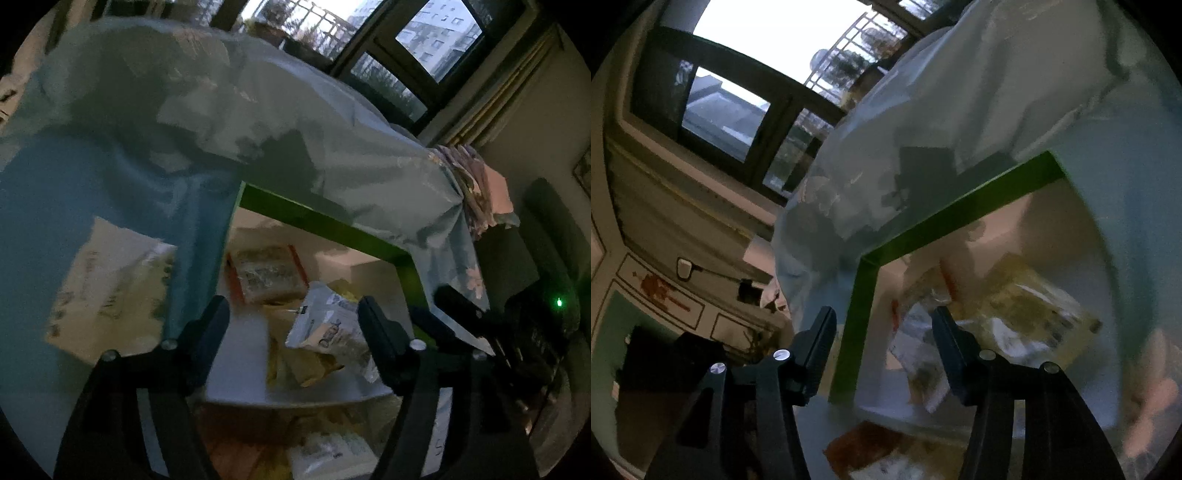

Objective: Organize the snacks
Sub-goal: 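Return the right gripper to the snack pile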

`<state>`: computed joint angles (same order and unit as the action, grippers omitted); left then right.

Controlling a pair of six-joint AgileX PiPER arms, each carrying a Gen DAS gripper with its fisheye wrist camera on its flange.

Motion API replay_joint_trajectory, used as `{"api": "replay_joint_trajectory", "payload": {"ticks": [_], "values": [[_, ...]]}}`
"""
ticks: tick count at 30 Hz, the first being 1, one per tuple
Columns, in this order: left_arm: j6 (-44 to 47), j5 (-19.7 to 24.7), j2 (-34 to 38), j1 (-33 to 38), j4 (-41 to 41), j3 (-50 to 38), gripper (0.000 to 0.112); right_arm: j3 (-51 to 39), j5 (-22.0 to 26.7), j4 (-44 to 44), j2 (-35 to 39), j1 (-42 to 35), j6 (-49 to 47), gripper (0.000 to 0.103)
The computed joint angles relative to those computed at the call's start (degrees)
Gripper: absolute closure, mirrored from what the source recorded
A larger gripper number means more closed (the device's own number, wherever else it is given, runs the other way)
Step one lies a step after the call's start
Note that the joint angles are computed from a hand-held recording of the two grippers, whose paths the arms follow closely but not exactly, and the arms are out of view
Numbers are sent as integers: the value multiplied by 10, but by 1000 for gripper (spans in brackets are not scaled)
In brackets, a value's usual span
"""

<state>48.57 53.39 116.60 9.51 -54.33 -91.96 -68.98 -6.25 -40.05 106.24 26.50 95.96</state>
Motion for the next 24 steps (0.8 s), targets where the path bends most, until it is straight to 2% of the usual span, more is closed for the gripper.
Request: {"api": "replay_joint_trajectory", "payload": {"ticks": [4,6,9,12,18,24], "values": [[25,-16,-52,19,4,55,36,79,-19,193,-53,6,-181,47],[31,-26,-76,26,8,81,27,107,-28,229,-71,11,-209,47],[44,-33,-111,47,12,122,26,141,-33,293,-96,23,-266,47],[56,-39,-138,68,12,157,25,177,-50,306,-117,34,-275,43],[105,-56,-188,101,11,243,25,236,-90,345,-150,65,-301,43],[151,-50,-197,133,1,301,25,270,-131,339,-153,105,-281,43]]}}
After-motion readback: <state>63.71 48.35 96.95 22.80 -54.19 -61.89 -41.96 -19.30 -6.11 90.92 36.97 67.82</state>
